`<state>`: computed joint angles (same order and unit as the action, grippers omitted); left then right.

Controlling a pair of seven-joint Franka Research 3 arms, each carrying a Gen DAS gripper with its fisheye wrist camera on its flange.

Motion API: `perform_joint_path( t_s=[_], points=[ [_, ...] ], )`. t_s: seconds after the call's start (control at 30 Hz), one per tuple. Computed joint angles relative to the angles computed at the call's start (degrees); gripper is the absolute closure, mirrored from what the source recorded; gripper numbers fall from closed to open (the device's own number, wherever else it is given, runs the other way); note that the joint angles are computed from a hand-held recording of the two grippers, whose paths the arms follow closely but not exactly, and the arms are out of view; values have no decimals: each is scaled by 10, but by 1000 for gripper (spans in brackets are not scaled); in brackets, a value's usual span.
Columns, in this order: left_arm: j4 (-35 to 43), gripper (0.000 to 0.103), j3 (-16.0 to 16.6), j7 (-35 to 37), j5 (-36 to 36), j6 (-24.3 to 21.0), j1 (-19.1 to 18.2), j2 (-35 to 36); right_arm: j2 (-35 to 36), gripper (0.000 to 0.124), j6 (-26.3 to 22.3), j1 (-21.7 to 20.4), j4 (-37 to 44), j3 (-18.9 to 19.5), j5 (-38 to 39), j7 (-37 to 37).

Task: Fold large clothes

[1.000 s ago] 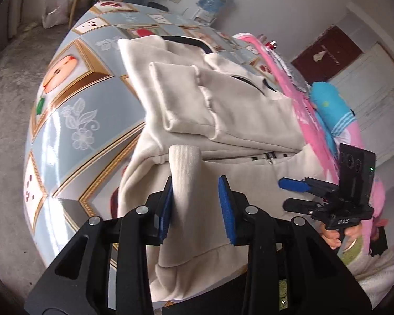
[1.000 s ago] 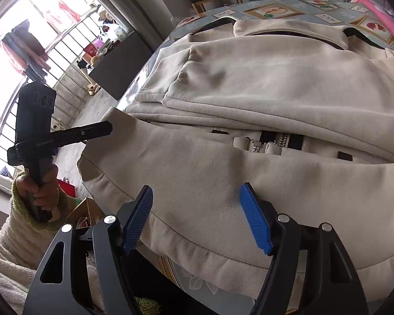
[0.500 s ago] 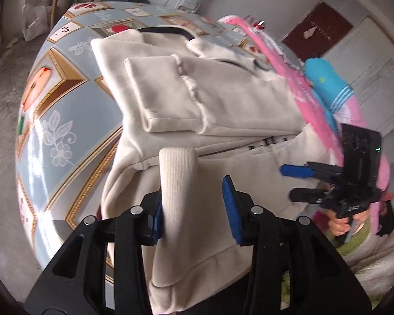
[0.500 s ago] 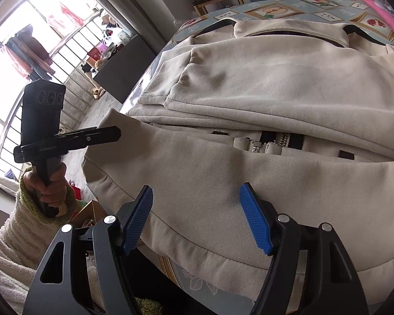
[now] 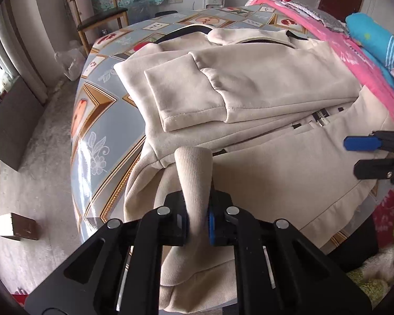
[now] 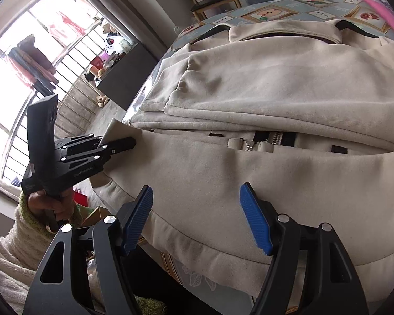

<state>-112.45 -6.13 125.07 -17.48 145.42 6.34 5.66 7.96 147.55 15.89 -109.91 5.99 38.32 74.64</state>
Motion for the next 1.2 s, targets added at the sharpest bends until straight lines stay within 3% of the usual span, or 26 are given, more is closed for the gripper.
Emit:
perform_joint_path(
  t_s=[0.1, 0.3, 0.4, 0.6, 0.93, 1.1, 1.2],
  points=[
    [-21, 92, 2, -32, 45, 31, -9, -10, -44, 57, 35, -4, -49, -17, -39, 35],
    [-26, 92, 3, -57, 51, 37, -10, -11, -117, 63, 87, -52, -124, -52, -209, 196],
    [-28, 92, 3, -66, 58, 41, -12, -11, -112, 70, 85, -70, -117, -68, -176, 172],
    [-31, 92, 4, -94, 87, 46, -16, -13, -56, 78, 17, -95, -57, -73, -100, 82],
    [-30, 92, 3, -101, 104, 44, -17, -13, -51, 96, -72, -113, -47, -73, -87, 43],
    [-32, 92, 3, -107, 110, 47, -18, -15, -32, 100, -70, -107, -24, -70, -130, 71],
    [-33, 92, 3, -103, 108, 48, -18, -15, -26, 101, -68, -96, -16, -70, -200, 103]
  ],
)
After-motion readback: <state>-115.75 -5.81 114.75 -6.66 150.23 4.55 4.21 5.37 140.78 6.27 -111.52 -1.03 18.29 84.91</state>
